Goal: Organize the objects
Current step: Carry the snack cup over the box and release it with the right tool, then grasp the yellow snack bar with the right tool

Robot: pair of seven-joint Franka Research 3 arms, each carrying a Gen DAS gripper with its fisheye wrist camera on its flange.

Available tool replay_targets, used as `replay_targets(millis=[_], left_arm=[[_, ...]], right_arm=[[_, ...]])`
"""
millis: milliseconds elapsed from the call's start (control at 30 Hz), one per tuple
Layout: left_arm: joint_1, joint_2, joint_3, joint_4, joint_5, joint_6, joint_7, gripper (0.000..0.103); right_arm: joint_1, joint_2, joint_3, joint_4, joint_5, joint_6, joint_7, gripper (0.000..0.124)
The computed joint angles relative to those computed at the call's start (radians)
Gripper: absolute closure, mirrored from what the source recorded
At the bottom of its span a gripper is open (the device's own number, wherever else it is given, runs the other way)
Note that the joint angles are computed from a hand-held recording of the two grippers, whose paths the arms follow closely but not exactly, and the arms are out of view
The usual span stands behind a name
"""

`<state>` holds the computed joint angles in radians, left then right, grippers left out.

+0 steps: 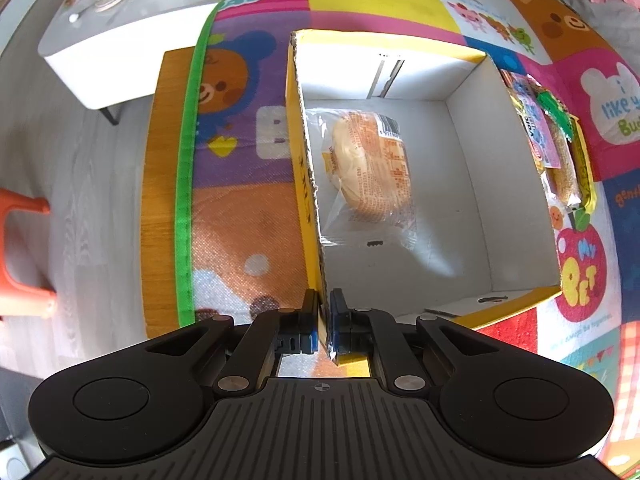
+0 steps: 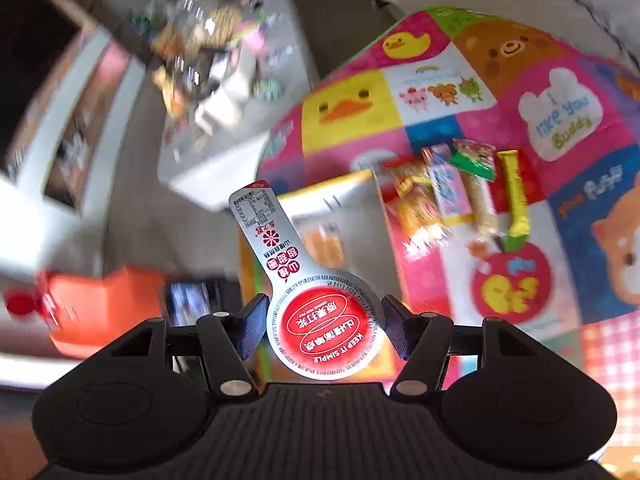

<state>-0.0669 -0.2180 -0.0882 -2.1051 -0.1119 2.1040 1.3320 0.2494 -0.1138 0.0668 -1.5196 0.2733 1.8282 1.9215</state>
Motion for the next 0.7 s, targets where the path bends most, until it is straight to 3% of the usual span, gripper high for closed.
replay_targets(millis=[100,400,567,700], left_arm=[[0.000,-0.001,0.001,-0.001,-0.005,-0.001,-0.002,0.095],[0.000,0.004,-0.008,0.004,0.017,-0.005,-0.036,0.095],[-0.004,0.001,-0.018,0.001,0.050,-0.003,-0.067,0.096],[-0.006,0.014,-0.028,0.012,0.079,-0.007,-0.121,0.096]], right_arm=[[0.004,0.006,0.005,-0.008,-0.025,0.042,-0.022,0.055],[-0.053,-0.104,-0.020,-0.163,-0.137,0.043,-0.089,0.055],[-0.100,-0.138,-0.029,-0.259,-0.247,0.058,-0.185,0.055],[-0.131,-0.103,-0.058,-0.303,-0.235,0.075,-0.267,0.054]])
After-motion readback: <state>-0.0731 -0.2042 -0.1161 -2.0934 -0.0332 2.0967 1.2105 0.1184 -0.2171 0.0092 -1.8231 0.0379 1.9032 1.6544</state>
